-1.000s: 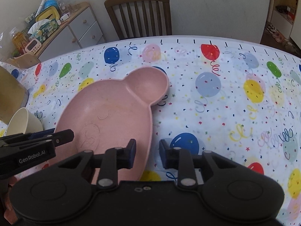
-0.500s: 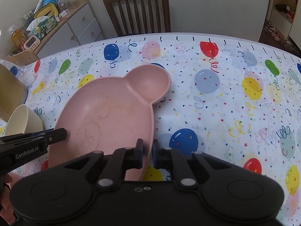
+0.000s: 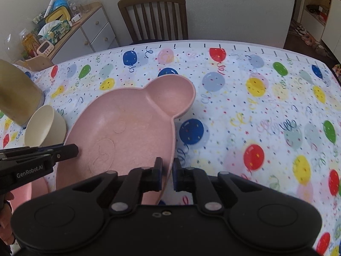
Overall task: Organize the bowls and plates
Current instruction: 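Lift the pink bear plate with both grippers and carry it over the white plates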
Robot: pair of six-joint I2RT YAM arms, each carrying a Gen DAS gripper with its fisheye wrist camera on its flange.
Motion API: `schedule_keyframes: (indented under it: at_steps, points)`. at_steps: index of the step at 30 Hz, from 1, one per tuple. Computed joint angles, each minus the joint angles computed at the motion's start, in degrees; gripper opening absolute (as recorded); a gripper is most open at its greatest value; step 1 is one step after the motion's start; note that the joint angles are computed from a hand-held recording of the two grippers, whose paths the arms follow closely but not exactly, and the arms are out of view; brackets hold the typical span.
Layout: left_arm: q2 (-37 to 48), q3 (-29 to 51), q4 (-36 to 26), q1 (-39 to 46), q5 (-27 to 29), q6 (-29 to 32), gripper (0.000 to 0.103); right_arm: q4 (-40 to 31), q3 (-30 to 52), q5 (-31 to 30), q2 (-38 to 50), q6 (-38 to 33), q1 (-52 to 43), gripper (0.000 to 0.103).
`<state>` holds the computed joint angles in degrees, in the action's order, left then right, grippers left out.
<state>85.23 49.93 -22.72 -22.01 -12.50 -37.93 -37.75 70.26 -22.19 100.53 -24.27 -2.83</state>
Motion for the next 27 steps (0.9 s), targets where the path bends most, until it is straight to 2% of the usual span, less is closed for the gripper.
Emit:
schedule_keyframes:
  at_steps: [6,15,27]
  points:
    - [-7.14,-2.15,-5.39,-7.05,-1.67,-3.99,0.012,-4.49,-4.7,-1.05,-7.75,-4.07,-4.82,0.008]
    - [-16.05,-4.0,-14.42,-22.41,-6.81,-13.67,0.012,-11.86,-11.76,-2.3,-20.25,-11.79,-14.04,0.008]
    - [-15.96,-1.53,-22.81,-43.7,-12.91,-29.35,0.012,-23.56,-16.29,-4.97,-29.96,-28.15,-32.59,0.008]
